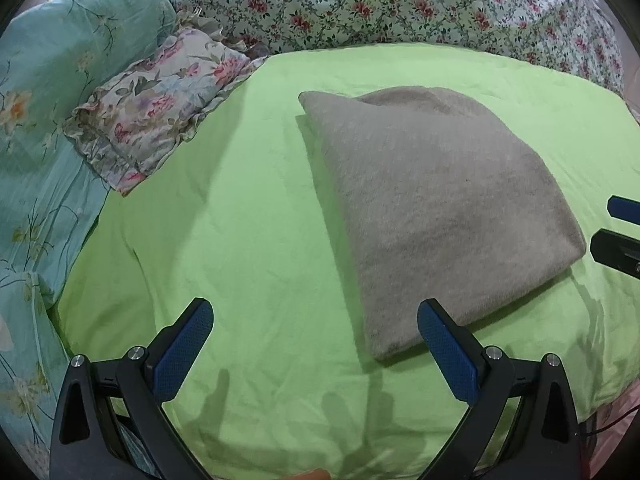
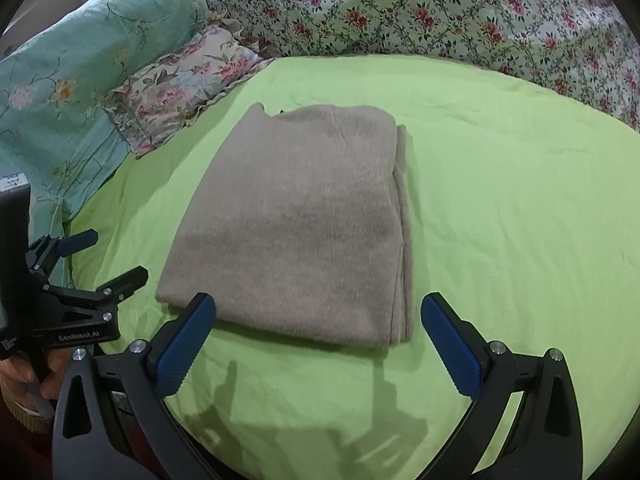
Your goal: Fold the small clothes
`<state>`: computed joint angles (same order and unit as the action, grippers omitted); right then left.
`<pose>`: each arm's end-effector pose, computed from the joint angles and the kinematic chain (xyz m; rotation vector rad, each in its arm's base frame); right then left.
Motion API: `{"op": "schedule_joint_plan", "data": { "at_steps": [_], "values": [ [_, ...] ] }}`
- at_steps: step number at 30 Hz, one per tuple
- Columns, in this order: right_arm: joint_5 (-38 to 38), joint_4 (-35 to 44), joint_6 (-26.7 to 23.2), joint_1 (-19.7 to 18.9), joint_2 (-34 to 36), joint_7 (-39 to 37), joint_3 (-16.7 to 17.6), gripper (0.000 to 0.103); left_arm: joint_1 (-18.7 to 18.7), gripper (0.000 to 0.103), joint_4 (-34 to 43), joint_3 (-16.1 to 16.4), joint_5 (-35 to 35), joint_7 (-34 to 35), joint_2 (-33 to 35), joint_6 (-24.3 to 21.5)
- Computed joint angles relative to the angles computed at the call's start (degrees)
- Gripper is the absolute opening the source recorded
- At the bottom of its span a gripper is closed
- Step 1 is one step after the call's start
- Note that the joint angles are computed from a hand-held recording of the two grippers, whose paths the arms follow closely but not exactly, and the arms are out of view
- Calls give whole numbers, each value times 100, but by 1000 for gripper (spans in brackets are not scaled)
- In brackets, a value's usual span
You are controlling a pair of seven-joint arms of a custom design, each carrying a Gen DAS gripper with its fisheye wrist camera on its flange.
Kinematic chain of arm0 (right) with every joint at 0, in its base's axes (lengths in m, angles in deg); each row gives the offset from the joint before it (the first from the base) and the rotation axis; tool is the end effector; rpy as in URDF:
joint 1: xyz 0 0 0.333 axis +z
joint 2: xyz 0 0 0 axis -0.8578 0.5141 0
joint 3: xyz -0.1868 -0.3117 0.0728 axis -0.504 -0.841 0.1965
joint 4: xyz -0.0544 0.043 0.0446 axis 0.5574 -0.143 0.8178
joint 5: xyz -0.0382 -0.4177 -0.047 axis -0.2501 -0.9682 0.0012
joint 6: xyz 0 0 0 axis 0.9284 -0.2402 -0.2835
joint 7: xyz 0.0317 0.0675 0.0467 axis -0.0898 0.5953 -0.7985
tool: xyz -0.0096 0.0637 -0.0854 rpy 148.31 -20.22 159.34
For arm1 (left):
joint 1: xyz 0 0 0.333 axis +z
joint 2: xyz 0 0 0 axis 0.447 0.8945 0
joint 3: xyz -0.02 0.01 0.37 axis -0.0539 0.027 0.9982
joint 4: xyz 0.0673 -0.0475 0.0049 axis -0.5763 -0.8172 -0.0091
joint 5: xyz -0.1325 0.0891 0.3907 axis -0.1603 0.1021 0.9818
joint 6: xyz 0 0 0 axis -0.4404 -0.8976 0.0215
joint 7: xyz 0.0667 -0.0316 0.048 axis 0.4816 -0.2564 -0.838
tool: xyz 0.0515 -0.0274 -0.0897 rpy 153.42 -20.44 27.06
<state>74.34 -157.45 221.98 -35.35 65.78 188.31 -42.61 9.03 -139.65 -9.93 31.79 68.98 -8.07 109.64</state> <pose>0.4117 0.3221 0.5181 -2.0200 1.4003 -0.3178 0.4216 -0.2984 0.4850 -1.8909 1.6593 -0.3168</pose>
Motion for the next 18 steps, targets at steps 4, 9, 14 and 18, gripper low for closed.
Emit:
{"op": "schedule_joint_plan", "data": {
  "at_steps": [4, 9, 14, 18],
  "values": [
    [-102, 128, -5, -59, 99, 81, 23, 102, 30, 102, 66, 31, 24, -3, 74, 27],
    [-74, 264, -27, -4, 232, 48, -35, 102, 66, 102, 114, 94, -35, 22, 145, 126],
    [-105, 352, -56, 23, 338, 100, -66, 102, 101, 102, 178, 112, -37, 1, 202, 138],
    [-110, 390, -74, 47, 398, 148, -92, 102, 115, 102, 210, 127, -34, 5, 241, 153]
  ]
}}
